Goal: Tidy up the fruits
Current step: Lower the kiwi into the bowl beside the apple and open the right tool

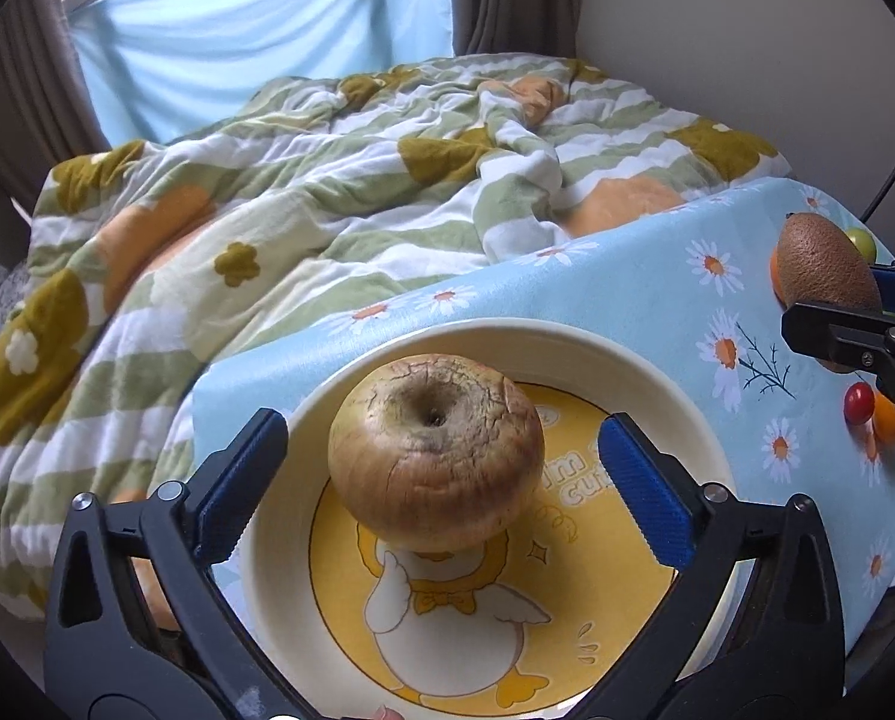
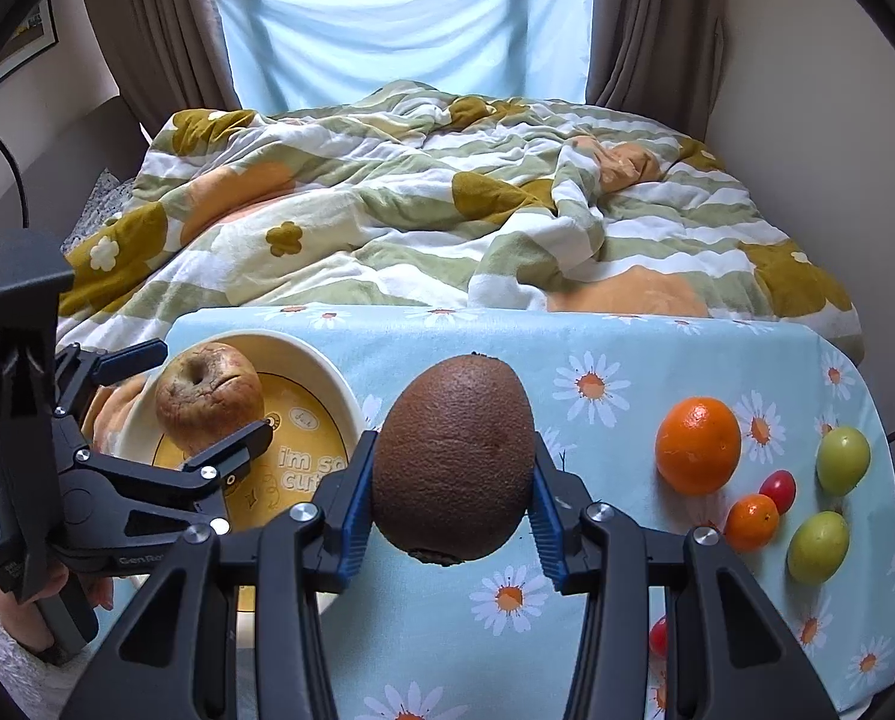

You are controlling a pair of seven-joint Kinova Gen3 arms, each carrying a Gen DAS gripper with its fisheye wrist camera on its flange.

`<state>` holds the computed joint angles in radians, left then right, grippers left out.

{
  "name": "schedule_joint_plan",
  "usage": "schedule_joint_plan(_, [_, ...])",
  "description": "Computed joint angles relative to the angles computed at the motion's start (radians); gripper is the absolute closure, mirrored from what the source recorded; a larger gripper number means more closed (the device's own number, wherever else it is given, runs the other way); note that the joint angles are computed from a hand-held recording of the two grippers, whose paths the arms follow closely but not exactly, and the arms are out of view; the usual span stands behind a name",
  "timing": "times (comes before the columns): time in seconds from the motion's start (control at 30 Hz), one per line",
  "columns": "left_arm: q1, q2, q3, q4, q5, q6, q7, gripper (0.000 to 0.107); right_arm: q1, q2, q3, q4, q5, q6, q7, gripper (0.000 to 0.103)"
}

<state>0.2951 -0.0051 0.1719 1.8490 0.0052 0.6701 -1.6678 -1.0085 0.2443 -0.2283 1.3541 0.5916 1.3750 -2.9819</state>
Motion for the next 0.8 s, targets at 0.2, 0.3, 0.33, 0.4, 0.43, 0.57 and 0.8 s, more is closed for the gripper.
schedule_joint_plan(0.2, [0.0, -0.042, 0.008, 0.0, -0.041, 0.054, 0.102, 0.004, 0.03, -0.022, -0.006, 0.007, -0.008, -0.032, 0.095, 0.061])
schedule_joint_plan(0.3, [-0.004, -0.076, 0.012, 0.009, -0.05, 0.088, 0.146, 0.004, 0.046, -0.021, -0.009, 0.002, -0.019, -0.056, 0.154, 0.061])
schedule_joint_plan(0.33, [-0.006, -0.088, 0.013, 0.013, -0.05, 0.099, 0.16, 0.004, 0.051, -0.019, -0.01, -0.003, -0.025, -0.066, 0.176, 0.061])
schedule_joint_plan(0.4, [-0.012, -0.111, 0.013, 0.021, -0.042, 0.122, 0.179, 0.004, 0.059, -0.016, -0.01, -0.008, -0.036, -0.089, 0.219, 0.061])
schedule_joint_plan(0.43, [-0.014, -0.123, 0.015, 0.025, -0.042, 0.133, 0.191, 0.004, 0.064, -0.013, -0.009, -0.012, -0.043, -0.102, 0.243, 0.061])
schedule_joint_plan(0.57, [-0.024, -0.166, 0.029, 0.048, -0.055, 0.165, 0.23, 0.004, 0.074, 0.011, -0.003, -0.03, -0.069, -0.145, 0.337, 0.061])
schedule_joint_plan(0.8, [-0.05, -0.221, 0.051, 0.088, -0.101, 0.2, 0.299, 0.004, 0.084, 0.056, 0.015, -0.033, -0.144, -0.233, 0.454, 0.061])
